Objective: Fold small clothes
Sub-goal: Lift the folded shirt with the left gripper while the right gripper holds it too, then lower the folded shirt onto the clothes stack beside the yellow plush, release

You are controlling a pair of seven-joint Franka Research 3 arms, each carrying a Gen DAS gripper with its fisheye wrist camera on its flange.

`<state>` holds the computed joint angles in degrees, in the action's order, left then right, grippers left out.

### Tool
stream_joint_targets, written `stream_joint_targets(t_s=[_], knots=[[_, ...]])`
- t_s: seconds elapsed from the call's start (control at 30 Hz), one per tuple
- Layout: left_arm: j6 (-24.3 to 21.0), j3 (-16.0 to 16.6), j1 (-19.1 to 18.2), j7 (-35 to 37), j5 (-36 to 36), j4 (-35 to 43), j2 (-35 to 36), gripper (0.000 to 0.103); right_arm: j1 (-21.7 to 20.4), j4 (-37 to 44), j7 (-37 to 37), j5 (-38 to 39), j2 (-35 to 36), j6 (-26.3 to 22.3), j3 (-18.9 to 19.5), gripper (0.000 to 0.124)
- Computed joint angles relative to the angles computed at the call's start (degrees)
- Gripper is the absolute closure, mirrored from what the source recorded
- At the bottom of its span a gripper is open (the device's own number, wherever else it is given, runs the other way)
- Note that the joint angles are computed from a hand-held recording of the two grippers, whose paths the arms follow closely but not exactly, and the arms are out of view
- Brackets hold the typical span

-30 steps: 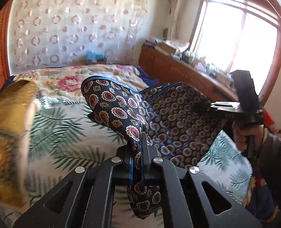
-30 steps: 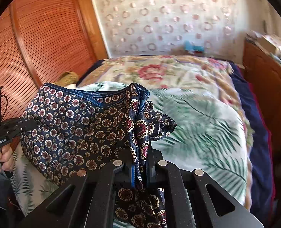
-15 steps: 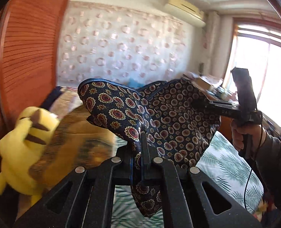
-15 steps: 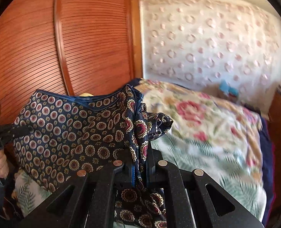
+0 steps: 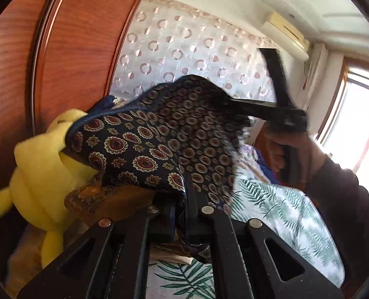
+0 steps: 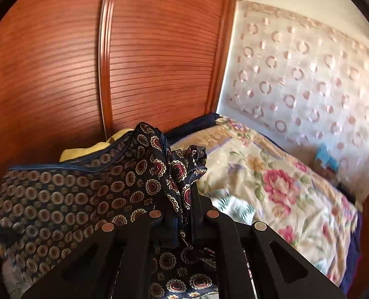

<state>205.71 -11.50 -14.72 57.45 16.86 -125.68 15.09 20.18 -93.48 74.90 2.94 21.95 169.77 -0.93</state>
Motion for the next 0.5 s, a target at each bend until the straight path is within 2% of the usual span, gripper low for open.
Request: stream_joint_targets(t_s=[0.07,0.13,0.2,0.27,0.3,0.37,0.4,0.47,0.5], knots=[[-0.4,0.7,-1.3,1.2,-1.8,0.0,0.5,0.097,0.5,3.2,-0.4,-0.9,2.8,-0.7,-0.4,0.118],[-1.8,1.9,-3.2,3.4,-4.3,-0.2,0.7,0.097,-0.6,8.4,-2.3,0.8,6.7,-3.4,1.1,0.118],[-3.6,3.5,-5.6,6.0,-7.2,0.4,1.4,0.097,0.6,15.3,-0.5,-0.5,12.0,-7.2,-0.5,0.118],[-4.7,4.7,-7.0,7.5,-9.7,-0.3,0.9,0.097,0.1,20.2,0.5,0.4,15.7,-10.2,-0.3,0.117],[-5.1,4.4,-6.3,7.4,-9.6,-0.7,0.5,0.097,0.4,21.8,1.7,0.2,17.1,-10.8,-1.1,0.116],[-5.8,4.1,-5.8,7.6,-9.6,-1.2,0.1,0.093,0.8,24.7,4.1,-0.3,19.6,-12.2,-2.4,0.109],[-6.0,5.0,-6.8,8.6,-10.7,-1.7,-0.5,0.088,0.5,25.0,5.2,0.0,20.0,-12.4,-2.4,0.106],[-5.5,6.2,-8.3,10.6,-12.8,-3.0,-1.5,0.081,0.4,24.3,7.5,0.6,19.8,-9.8,-2.5,0.095],[-5.2,7.1,-9.6,12.4,-14.6,-3.9,-2.1,0.075,1.2,23.0,9.5,-0.1,19.3,-7.9,-4.0,0.083]])
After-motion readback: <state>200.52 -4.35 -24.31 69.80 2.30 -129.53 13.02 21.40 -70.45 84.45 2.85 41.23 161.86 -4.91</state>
